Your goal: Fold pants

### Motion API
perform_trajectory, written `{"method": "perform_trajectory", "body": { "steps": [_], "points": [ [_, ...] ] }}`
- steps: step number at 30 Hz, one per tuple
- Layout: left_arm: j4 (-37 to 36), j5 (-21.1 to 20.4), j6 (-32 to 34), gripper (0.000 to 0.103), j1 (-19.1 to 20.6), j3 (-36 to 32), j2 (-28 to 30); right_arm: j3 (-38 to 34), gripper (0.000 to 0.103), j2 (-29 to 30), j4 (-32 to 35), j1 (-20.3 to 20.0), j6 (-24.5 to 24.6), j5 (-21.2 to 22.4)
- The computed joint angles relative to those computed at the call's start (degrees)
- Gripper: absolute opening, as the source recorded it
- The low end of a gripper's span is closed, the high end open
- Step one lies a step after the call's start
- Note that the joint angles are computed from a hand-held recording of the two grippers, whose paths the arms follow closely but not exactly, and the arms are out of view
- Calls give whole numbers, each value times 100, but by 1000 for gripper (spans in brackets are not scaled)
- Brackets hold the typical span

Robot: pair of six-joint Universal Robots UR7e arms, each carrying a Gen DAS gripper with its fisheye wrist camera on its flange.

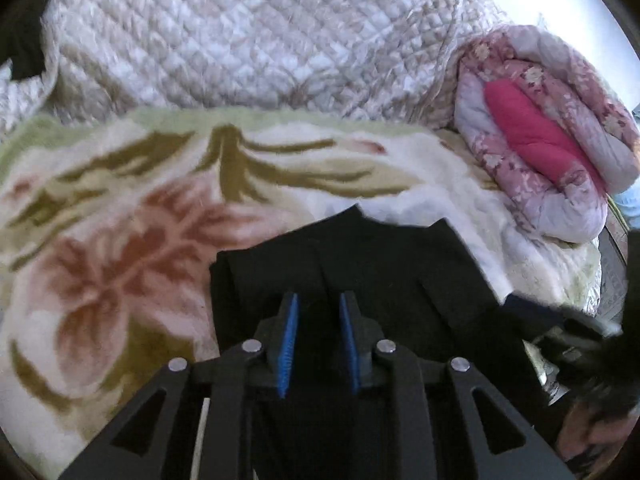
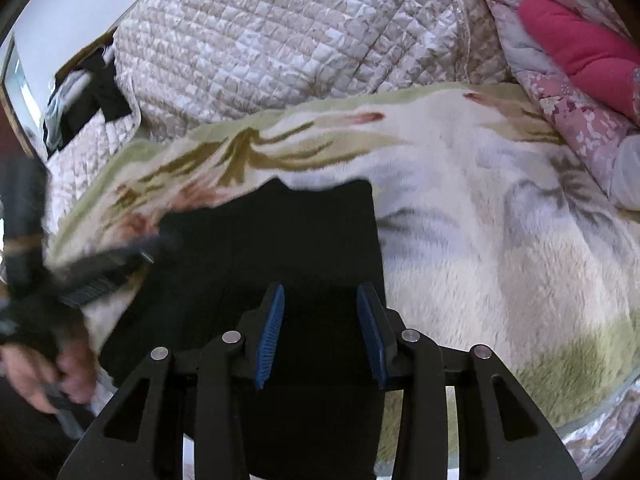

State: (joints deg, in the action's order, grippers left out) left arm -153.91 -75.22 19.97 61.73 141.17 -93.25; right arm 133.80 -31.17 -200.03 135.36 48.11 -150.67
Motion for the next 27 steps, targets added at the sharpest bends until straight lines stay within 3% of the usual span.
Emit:
{"method": "perform_trajectory", "body": {
  "steps": [3, 6, 11, 16, 19, 27],
  "points": [
    [-3, -79, 39, 24, 57, -74, 50, -21, 38, -227, -87, -129, -378, 69],
    [-151, -113, 80, 24, 120, -74, 138, -102, 38, -323, -397, -524, -1122, 260],
    [-442, -128, 239, 24, 152, -11, 231, -106, 38, -254, -425, -1349, -1378, 861],
    [-481, -131, 298, 25, 161, 35, 130, -159, 38, -220, -344, -1060, -1322, 464],
    [-448, 6, 287, 37, 106, 133, -78, -57, 38, -156, -560, -850, -1245, 374],
    [42, 83, 79, 46, 204, 194, -563, 100, 38, -82, -497, -583, -993, 257]
  ]
}}
